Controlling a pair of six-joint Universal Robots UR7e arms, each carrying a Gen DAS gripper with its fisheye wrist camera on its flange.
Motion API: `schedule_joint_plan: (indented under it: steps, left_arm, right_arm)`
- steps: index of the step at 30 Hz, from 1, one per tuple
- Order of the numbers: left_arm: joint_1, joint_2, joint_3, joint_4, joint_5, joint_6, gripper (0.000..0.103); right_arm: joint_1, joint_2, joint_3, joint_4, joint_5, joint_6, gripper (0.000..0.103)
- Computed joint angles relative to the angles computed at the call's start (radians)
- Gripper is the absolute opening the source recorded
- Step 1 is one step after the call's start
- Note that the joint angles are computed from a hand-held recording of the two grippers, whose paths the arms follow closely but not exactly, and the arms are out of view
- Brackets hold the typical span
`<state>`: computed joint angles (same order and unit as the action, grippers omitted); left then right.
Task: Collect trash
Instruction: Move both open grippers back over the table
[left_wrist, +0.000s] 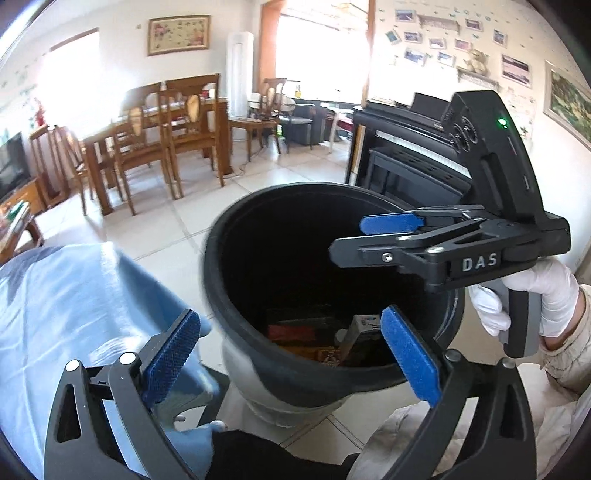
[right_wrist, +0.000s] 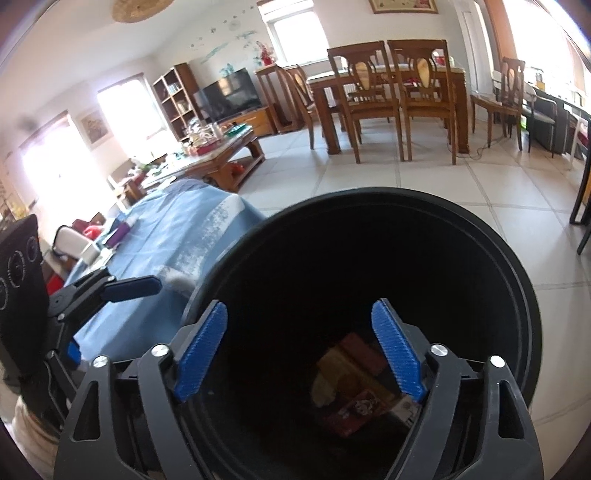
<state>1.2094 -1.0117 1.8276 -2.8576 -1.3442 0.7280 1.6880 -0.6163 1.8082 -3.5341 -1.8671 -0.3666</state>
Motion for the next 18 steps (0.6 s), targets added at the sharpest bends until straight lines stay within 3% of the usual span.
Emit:
schedule_joint_plan:
  steps: [8, 18]
  left_arm:
    - [0.055, -0.073, -0.001, -0.025, 0.026, -0.042, 0.098]
    - [0.128, -0.145, -0.04, -0.052, 0.093, -0.103, 0.098]
  right_arm:
    - [0.067, 0.066, -0.107, 0.1, -0.002, -0.001, 0.088]
    - [0.161, 0.218, -0.356, 0.307, 0.031, -0.029, 0.092]
